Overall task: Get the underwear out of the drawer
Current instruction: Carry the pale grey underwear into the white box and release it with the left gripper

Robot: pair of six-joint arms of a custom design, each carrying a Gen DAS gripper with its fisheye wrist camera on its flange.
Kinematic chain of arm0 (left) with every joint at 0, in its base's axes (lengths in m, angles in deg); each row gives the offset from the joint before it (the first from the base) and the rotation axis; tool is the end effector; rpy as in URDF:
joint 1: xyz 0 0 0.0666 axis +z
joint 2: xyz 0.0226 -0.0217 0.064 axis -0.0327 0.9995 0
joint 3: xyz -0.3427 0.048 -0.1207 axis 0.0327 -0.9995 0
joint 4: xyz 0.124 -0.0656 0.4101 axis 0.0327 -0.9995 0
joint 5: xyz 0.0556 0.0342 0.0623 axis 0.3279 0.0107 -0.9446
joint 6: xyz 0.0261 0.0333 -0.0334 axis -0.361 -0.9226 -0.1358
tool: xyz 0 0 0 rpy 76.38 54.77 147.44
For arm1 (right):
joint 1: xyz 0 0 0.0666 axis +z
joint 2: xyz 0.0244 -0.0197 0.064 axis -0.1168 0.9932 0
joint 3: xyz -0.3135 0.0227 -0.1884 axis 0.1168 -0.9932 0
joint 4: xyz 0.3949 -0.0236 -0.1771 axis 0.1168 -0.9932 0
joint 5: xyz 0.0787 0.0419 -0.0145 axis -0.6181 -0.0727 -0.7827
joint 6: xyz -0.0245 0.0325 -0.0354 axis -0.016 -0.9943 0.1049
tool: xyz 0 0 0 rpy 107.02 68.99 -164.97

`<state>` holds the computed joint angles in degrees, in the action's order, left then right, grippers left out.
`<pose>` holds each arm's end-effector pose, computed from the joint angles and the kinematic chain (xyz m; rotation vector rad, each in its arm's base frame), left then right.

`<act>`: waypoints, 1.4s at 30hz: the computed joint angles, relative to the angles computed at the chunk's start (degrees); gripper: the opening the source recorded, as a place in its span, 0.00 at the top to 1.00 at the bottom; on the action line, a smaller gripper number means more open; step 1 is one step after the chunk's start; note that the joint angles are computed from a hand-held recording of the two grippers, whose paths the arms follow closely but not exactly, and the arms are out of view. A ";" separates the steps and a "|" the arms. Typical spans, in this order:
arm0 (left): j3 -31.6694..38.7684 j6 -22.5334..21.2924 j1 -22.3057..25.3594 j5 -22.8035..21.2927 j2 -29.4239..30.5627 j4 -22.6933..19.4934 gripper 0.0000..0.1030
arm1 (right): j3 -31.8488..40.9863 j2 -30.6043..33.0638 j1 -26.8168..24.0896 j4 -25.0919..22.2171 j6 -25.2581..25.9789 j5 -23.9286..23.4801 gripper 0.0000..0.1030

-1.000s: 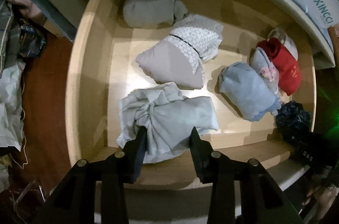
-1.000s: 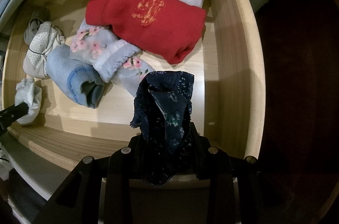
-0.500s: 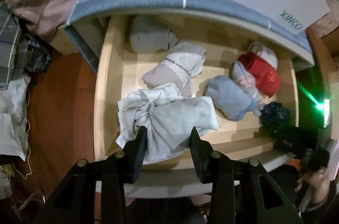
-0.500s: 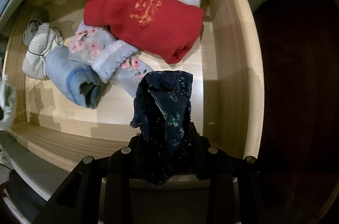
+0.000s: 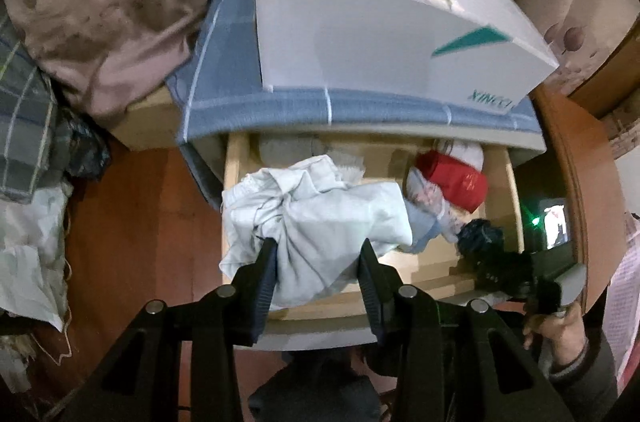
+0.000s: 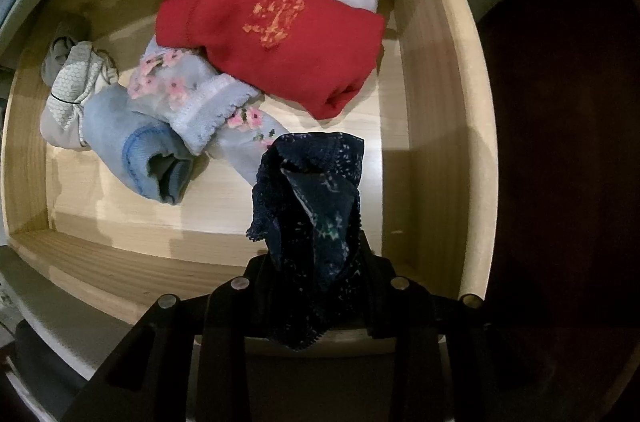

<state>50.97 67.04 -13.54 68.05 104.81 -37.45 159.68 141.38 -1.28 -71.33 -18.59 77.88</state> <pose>0.4194 -0.0887 0.5304 -0.0738 2.8428 -0.1634 0.5652 0.0549 0.3150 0.1284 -3.1096 -0.0633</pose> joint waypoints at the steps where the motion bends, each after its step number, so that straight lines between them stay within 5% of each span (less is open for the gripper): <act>1: 0.96 -0.24 0.27 0.04 0.17 -0.12 0.62 | -0.12 -0.07 0.11 0.14 -0.23 0.04 0.73; 18: 25.17 -2.67 1.90 -4.45 11.29 1.07 0.62 | -0.52 -0.35 -0.11 1.01 -1.29 -1.28 0.74; 29: 39.30 -5.93 0.66 -6.82 24.90 0.91 0.62 | -0.23 0.15 -2.00 1.28 -0.70 -3.05 0.74; 42: 40.79 -3.04 1.07 -6.87 31.38 -2.10 0.58 | 0.91 1.23 -2.25 0.32 -1.23 -5.89 0.74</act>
<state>91.76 64.01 -12.48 61.18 136.19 -39.55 160.59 142.61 -3.53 -71.01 -19.82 71.99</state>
